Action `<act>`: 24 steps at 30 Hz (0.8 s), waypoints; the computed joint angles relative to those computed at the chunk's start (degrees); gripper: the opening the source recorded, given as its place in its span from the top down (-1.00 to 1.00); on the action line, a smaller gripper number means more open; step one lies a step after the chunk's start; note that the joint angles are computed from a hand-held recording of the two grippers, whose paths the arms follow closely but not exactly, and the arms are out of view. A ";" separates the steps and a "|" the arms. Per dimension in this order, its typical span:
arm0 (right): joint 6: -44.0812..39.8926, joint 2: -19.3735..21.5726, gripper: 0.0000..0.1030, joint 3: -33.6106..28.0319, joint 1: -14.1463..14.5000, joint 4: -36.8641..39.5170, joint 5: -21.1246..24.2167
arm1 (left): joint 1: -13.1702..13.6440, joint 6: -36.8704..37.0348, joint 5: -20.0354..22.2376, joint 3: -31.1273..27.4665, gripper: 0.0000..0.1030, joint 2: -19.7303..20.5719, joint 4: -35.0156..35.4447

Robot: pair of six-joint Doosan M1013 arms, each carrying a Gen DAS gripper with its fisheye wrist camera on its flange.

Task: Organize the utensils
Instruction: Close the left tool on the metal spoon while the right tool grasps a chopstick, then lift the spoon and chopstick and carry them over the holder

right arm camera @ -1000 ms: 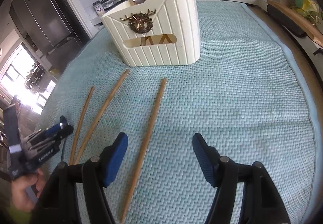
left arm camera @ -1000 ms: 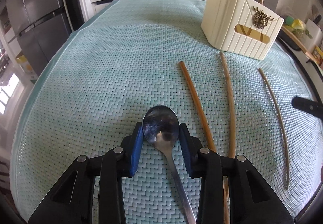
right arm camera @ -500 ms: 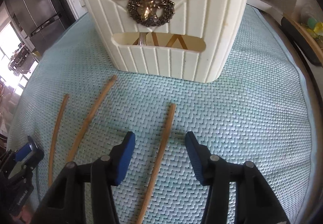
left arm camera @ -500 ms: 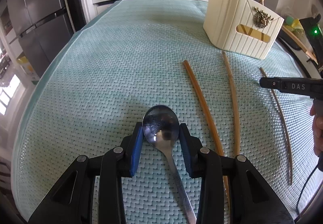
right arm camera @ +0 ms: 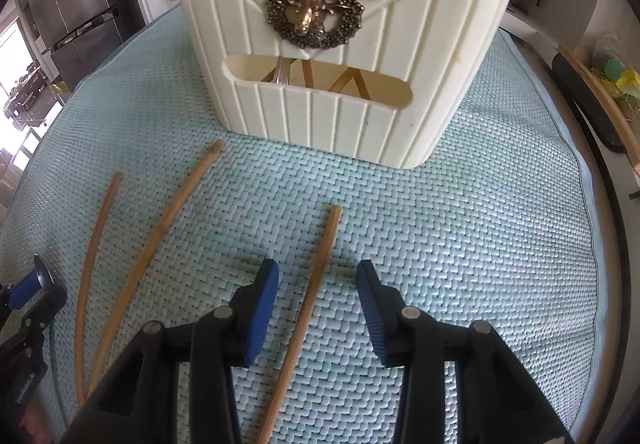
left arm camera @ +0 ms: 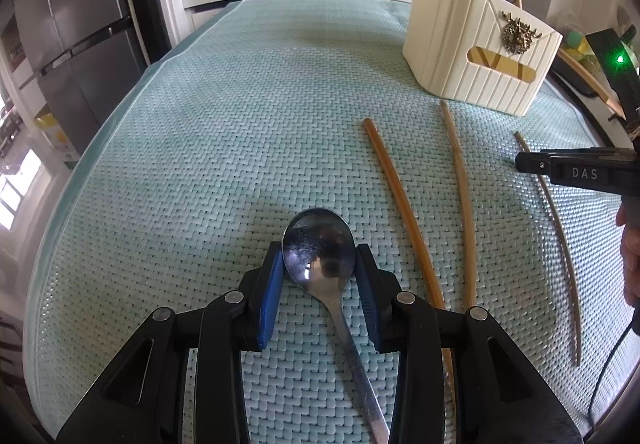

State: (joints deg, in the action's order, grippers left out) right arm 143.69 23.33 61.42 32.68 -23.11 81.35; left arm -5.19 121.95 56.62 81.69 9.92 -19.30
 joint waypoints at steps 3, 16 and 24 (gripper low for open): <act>-0.62 0.64 0.46 -1.26 0.16 -0.28 0.15 | -0.02 0.20 -0.13 0.11 0.31 -0.10 0.02; 12.53 -10.15 0.88 10.65 1.97 -0.65 -17.49 | 3.60 0.77 7.39 -3.71 0.31 1.65 -7.94; 24.64 -16.13 0.88 15.04 6.66 -12.47 -21.32 | 6.09 1.85 9.33 -5.25 0.32 0.34 -13.95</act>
State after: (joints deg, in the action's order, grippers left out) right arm 168.33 7.19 76.46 39.34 -35.58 60.03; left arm 0.90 123.80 65.96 76.44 10.26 -33.25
